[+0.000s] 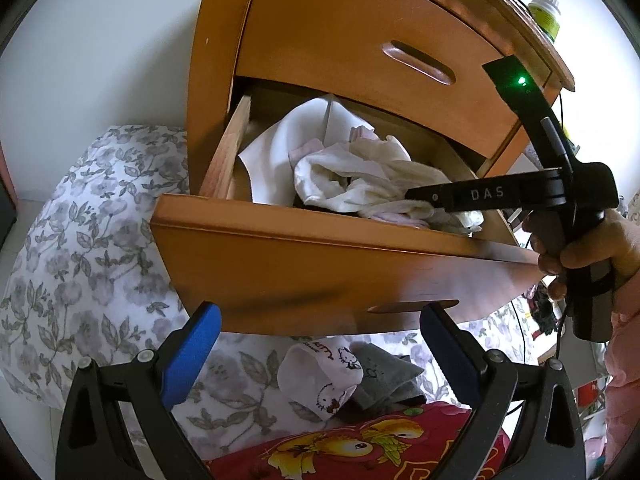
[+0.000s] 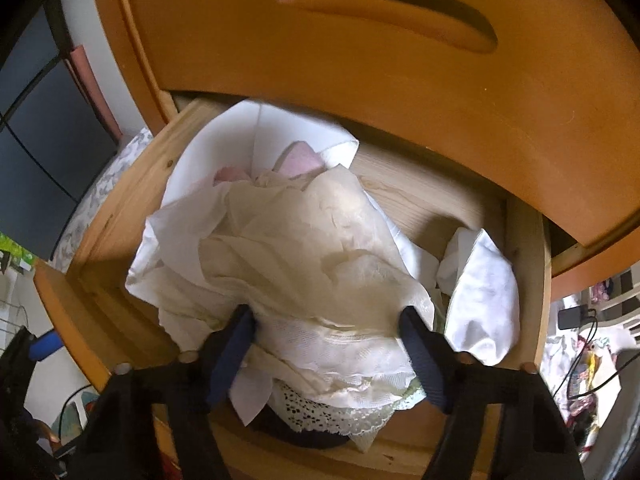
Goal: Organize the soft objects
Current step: 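Close the right gripper on the cream cloth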
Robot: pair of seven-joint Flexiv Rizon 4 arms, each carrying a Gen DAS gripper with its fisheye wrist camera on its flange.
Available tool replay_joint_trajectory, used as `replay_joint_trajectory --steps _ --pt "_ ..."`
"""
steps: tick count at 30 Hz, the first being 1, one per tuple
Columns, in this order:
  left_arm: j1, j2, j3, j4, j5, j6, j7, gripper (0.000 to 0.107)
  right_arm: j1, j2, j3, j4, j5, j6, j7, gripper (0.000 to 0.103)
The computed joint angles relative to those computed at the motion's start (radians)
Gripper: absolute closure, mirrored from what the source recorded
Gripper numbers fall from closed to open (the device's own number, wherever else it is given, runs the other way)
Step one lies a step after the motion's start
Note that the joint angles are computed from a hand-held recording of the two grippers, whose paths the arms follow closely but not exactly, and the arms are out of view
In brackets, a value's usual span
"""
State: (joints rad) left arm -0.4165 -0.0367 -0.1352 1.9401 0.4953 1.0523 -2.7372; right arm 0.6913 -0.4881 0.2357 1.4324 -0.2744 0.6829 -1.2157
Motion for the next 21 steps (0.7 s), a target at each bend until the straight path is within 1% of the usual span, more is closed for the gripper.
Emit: replay_joint_trajectory --steps 1,3,4,6,7,8,10,12,16,18,20,21 --pt "0.0 -0.001 0.0 0.0 -0.003 0.001 0.001 0.007 -0.002 -0.003 -0.001 -0.002 0.002 0.007 0.0 0.038" --pt "0.001 -0.004 0.0 0.001 -0.008 0.004 0.005 0.007 0.0 -0.003 -0.007 -0.001 -0.005 0.02 0.012 0.051" --pt "0.001 -0.004 0.0 0.002 -0.011 0.006 0.009 0.007 -0.001 -0.002 -0.009 0.002 -0.007 0.03 0.018 0.054" --pt "0.001 -0.005 0.002 0.006 -0.018 0.011 0.015 0.007 -0.005 -0.004 -0.011 0.0 -0.007 0.038 0.026 0.065" --pt "0.001 -0.004 0.002 0.007 -0.022 0.012 0.016 0.007 -0.007 -0.003 -0.012 0.002 -0.007 0.045 0.03 0.067" --pt "0.002 -0.003 0.003 0.01 -0.024 0.014 0.017 0.007 -0.009 -0.001 -0.013 0.008 -0.009 0.056 0.031 0.072" --pt "0.003 -0.001 0.004 0.012 -0.025 0.015 0.014 0.007 -0.013 0.006 -0.014 0.021 -0.014 0.075 0.033 0.077" --pt "0.003 -0.001 0.004 0.015 -0.026 0.017 0.011 0.007 -0.016 0.015 -0.015 0.036 -0.02 0.093 0.036 0.085" --pt "0.005 -0.005 0.004 0.018 -0.041 0.021 0.019 0.007 -0.023 0.03 -0.017 0.065 -0.032 0.123 0.049 0.087" --pt "0.005 -0.005 0.005 0.02 -0.044 0.026 0.022 0.007 -0.025 0.034 -0.017 0.072 -0.038 0.13 0.053 0.091" --pt "0.004 -0.004 0.005 0.022 -0.048 0.026 0.023 0.007 -0.025 0.039 -0.019 0.081 -0.047 0.137 0.061 0.093" --pt "0.005 -0.003 0.005 0.023 -0.051 0.026 0.025 0.007 -0.026 0.041 -0.018 0.084 -0.05 0.144 0.062 0.096"
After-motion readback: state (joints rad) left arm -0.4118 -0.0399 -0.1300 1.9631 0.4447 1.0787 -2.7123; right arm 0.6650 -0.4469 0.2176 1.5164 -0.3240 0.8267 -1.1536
